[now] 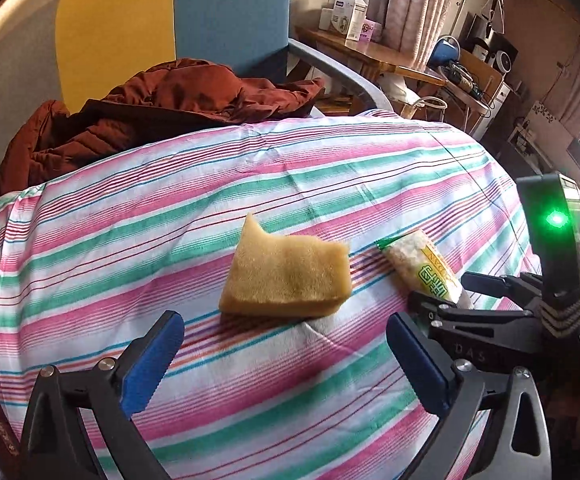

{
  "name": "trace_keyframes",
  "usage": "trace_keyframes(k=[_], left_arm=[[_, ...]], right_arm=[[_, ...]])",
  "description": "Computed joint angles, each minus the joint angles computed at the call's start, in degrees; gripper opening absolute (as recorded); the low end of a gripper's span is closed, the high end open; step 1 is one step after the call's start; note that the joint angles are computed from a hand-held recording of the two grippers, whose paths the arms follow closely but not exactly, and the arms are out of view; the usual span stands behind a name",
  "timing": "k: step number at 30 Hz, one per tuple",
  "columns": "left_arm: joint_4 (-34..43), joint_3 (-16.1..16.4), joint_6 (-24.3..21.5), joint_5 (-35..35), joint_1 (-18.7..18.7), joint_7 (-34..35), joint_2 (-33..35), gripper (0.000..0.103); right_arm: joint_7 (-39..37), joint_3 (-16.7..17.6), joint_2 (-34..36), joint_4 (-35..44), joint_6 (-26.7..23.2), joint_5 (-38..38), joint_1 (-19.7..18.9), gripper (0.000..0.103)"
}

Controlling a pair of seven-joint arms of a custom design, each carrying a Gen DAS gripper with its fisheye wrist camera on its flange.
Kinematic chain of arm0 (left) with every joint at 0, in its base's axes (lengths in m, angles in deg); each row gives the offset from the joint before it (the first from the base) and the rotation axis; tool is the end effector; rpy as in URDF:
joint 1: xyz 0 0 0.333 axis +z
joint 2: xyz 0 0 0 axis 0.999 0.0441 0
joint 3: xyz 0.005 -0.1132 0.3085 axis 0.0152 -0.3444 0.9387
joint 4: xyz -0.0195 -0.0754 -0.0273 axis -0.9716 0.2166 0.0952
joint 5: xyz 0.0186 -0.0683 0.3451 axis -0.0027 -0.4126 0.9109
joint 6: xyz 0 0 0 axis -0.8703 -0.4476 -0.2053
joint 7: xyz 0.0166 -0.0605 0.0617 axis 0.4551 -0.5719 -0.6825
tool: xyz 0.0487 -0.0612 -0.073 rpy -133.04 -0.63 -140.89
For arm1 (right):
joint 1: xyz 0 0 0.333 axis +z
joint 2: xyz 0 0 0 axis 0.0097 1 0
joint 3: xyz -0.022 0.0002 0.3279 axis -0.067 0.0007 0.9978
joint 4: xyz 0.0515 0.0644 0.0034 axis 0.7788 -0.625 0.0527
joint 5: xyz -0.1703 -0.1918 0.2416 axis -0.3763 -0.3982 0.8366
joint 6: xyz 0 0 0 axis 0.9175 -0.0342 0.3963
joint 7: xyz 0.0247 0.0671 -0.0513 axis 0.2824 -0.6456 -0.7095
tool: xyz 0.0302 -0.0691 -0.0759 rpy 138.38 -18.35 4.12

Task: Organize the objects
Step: 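Grasp the yellow sponge with the left tool while the right tool grasps the WEIDAN biscuit pack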

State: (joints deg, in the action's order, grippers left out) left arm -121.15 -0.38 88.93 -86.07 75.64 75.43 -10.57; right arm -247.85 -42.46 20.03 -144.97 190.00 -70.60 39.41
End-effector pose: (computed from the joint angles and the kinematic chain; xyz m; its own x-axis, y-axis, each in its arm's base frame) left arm 0.4983 -0.2336 0.3862 -0.7745 -0.6182 0.1340 -0.5844 0.6181 -0.5257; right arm 0.3943 0.4093 0.3578 -0.6173 -0.7863 0.0266 -0.7405 0.5692 -0.3573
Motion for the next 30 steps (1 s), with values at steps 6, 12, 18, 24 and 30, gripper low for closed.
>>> trace_keyframes(k=[6, 12, 18, 24, 30], left_arm=[[3.5, 0.5, 5.8, 8.0, -3.2, -6.6, 5.4, 0.096], [2.7, -3.8, 2.3, 3.2, 2.1, 0.9, 5.0, 0.069], [-5.4, -2.1, 0.4, -8.6, 4.4, 13.5, -2.5, 0.068], [-12.0, 3.2, 1.7, -15.7, 3.8, 20.3, -8.7, 0.069], [-15.8, 7.0, 1.2, -19.7, 3.9, 25.9, -13.5, 0.069]], right_arm=[[0.0, -0.1, 0.1, -0.1, -0.2, 0.1, -0.1, 0.073], [-0.7, -0.3, 0.5, 0.0, 0.8, -1.9, 0.2, 0.057], [-2.6, -0.4, 1.3, 1.2, 1.5, -4.0, 0.8, 0.048], [-4.8, -0.6, 2.4, 2.0, 6.8, -6.8, 1.4, 0.048], [-10.1, -1.0, 4.7, 4.1, 9.8, -7.5, 2.0, 0.048]])
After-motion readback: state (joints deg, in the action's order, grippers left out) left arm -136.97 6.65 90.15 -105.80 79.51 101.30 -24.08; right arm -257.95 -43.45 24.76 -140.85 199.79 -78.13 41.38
